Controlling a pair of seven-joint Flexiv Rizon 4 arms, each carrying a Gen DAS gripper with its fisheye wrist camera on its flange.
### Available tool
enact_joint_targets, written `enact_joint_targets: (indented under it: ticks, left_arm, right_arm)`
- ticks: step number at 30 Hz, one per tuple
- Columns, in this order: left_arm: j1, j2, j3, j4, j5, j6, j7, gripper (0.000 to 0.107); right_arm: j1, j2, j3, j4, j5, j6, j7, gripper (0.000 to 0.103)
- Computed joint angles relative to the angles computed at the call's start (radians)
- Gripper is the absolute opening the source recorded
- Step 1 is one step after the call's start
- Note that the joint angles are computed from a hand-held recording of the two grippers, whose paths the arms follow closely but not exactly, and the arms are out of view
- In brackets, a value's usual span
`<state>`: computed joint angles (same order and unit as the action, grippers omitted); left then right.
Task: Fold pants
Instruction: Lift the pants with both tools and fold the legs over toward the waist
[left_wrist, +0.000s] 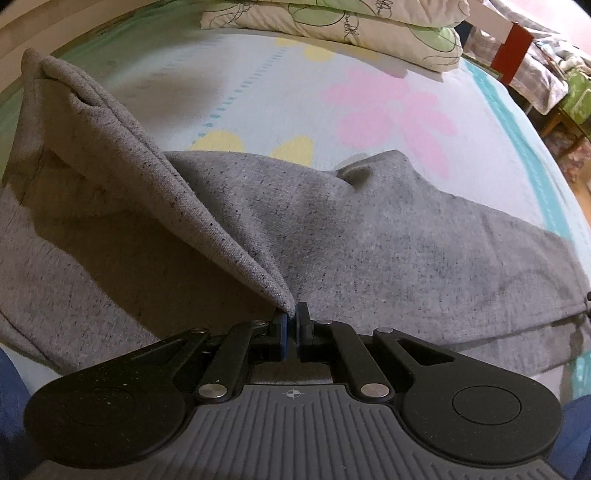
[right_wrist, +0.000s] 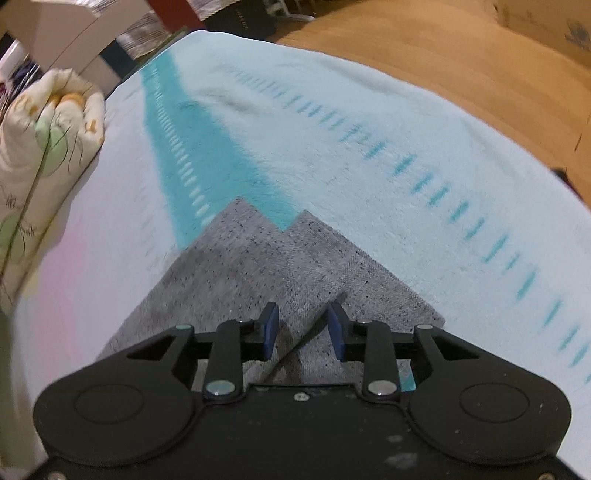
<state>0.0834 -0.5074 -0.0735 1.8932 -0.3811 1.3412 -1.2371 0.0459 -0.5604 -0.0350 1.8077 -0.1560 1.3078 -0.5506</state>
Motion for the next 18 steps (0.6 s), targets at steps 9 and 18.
enact_joint_targets:
  ticks: [9, 18]
  left_arm:
    - [0.024, -0.001, -0.034, -0.01, -0.03, 0.027, 0.021, 0.003]
    - [0.222, 0.108, -0.31, 0.098, -0.129, 0.292, 0.195, 0.003]
  right_arm:
    - [0.036, -0.029, -0.039, -0.04, -0.024, -0.003, 0.055, 0.006]
    - [0.139, 0.072, -0.164, -0.013, -0.16, 0.226, 0.038, 0.005]
